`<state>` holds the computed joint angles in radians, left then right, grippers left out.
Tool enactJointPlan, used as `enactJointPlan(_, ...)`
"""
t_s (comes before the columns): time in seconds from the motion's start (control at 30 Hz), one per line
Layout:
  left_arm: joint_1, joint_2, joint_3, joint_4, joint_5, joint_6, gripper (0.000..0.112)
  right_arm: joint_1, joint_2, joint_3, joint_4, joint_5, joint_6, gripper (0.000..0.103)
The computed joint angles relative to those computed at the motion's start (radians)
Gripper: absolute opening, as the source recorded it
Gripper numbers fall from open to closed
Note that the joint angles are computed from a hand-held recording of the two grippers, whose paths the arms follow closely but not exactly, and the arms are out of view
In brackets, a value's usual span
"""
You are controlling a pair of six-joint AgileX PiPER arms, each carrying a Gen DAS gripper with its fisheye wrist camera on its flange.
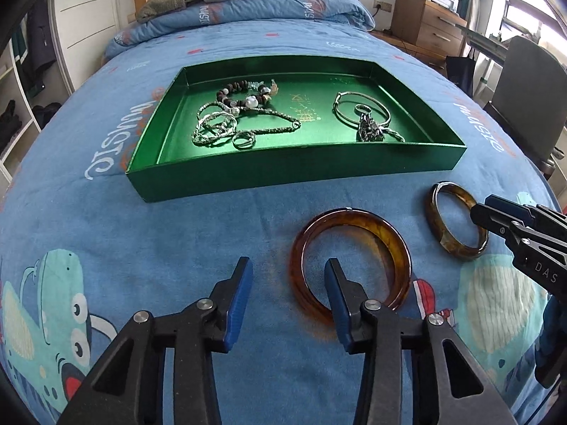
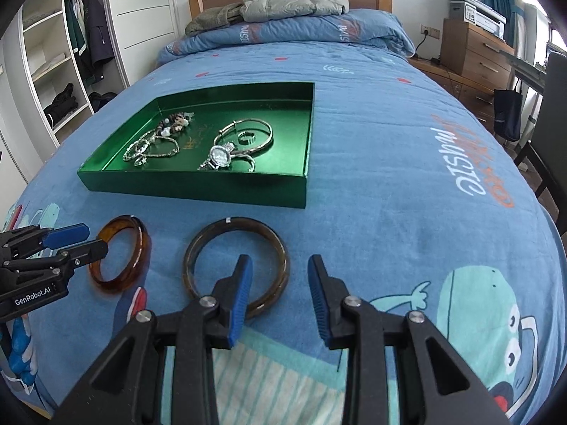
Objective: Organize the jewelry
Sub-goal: 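Grasp the brown bangle with the right tool while the left grasps the amber bangle, then lower both bangles into the green tray and open both tools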
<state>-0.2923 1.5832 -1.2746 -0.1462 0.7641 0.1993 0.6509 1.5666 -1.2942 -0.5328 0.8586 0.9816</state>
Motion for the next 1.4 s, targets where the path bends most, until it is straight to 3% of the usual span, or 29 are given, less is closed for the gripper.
enactJointPlan(0.23,-0.032,0.0,0.041,0.033,-0.075,-0.01,0.034,0.006,0.063,-0.006,-0.024,-0.012,-0.027,0.029)
enactJointPlan(0.43,-0.027,0.0,0.062,-0.025,-0.116,0.039,0.021,0.02,0.064,0.017,-0.066,-0.028,0.001,0.029)
enactJointPlan(0.53,-0.021,-0.005,0.066,-0.057,-0.119,0.067,0.013,0.024,0.063,0.02,-0.085,-0.028,0.015,0.022)
enactJointPlan(0.63,-0.028,-0.018,0.07,-0.038,-0.123,0.054,0.012,0.038,0.063,0.02,-0.13,-0.008,0.063,0.009)
enactJointPlan(0.9,-0.031,-0.059,0.077,0.024,-0.113,0.023,0.011,0.085,0.025,0.039,-0.237,0.03,0.179,0.008)
enactJointPlan(1.4,-0.012,-0.274,0.116,0.064,-0.053,0.039,0.01,0.321,-0.1,-0.043,-0.349,0.304,0.281,0.008)
